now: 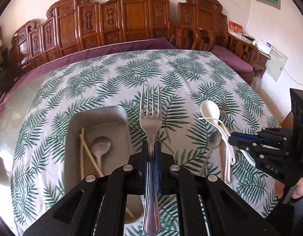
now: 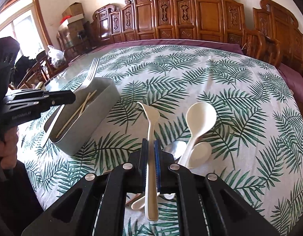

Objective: Organize utensils
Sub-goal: 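Carry the metal fork into the grey tray with the left tool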

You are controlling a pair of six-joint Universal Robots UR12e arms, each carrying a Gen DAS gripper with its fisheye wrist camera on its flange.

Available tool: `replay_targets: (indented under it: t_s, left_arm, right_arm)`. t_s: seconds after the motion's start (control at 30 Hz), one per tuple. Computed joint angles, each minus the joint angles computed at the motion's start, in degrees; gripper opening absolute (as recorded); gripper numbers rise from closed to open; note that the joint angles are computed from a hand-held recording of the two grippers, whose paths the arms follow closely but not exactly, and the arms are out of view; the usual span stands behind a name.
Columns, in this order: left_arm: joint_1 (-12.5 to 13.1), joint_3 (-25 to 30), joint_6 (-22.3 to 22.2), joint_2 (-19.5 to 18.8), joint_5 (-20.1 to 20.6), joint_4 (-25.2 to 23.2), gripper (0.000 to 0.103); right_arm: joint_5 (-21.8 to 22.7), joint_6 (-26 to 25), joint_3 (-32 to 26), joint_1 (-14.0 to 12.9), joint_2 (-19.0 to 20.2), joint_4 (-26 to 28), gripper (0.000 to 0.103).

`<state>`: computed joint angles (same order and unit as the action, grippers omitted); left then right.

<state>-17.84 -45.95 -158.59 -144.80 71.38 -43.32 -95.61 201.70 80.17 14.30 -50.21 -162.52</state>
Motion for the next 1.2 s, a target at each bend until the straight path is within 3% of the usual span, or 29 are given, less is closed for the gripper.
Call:
replay_targets:
  t_s: [0.47, 0.9, 1.2]
  left_arm:
    - [2.0, 4.6, -3.7, -3.7, 2.9, -1.7, 0.006]
    - [2.1, 10.4, -3.8, -7.6, 5.6, -7.8, 0.006]
    - [2.0, 10.7, -3.1, -7.8, 6.3, -9.2, 0.006]
  right_arm:
    - [0.6, -0.9, -1.3, 0.8, 0.9, -0.9, 0.008]
    - [0.7, -1.1, -2.6, 1.2, 1.7, 0.2, 0.008]
    - [0.8, -0.8, -3.5, 1.5, 2.2, 0.1, 0.008]
